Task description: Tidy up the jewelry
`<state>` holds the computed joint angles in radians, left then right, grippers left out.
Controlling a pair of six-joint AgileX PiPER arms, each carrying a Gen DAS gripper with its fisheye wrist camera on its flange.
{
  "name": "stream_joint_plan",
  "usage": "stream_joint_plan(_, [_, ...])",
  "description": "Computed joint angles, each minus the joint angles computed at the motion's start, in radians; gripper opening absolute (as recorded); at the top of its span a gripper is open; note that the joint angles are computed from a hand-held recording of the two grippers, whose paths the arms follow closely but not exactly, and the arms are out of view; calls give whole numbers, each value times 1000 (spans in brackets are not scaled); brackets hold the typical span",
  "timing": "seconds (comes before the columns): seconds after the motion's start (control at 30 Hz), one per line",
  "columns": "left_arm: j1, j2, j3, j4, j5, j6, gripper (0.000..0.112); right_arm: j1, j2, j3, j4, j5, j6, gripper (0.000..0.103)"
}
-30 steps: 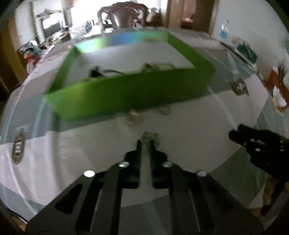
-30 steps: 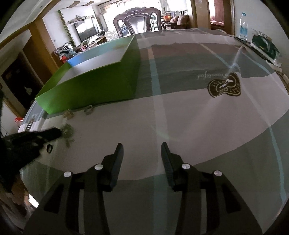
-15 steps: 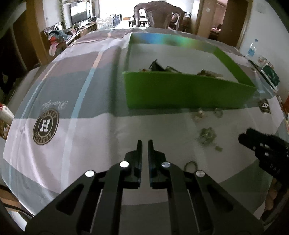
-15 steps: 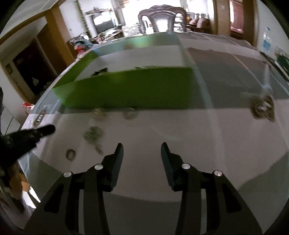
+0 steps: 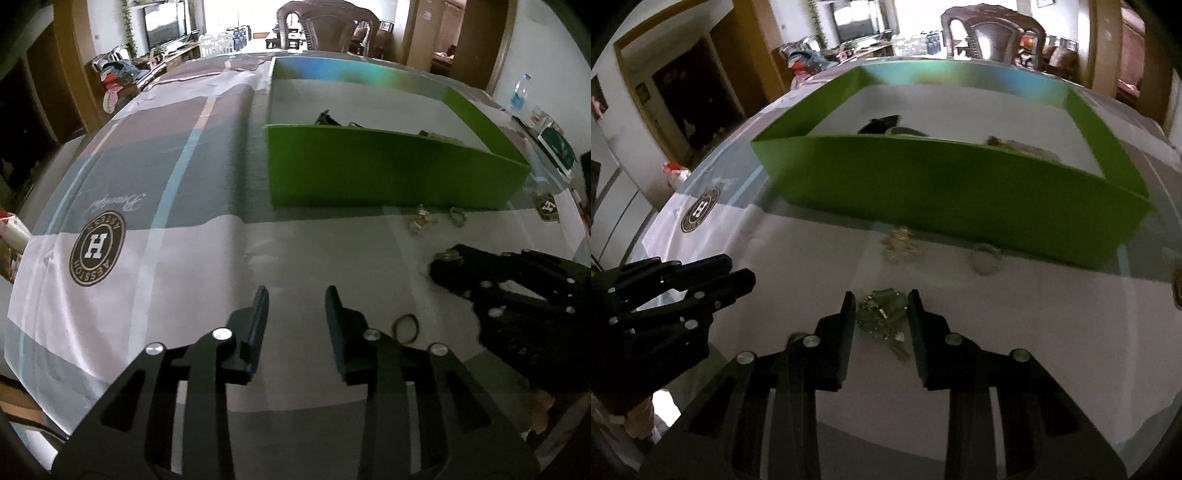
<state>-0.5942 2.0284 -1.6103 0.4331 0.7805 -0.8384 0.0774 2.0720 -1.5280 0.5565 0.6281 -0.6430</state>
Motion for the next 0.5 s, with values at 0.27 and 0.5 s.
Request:
stream_joint_plan(0.27, [-53, 118, -206, -32, 54, 95, 47, -179, -47, 88, 100, -34, -46, 21])
stream_joint_plan(0.5, [-92, 376, -668, -58, 249, 205, 57, -234, -77, 140, 99, -76, -39, 41])
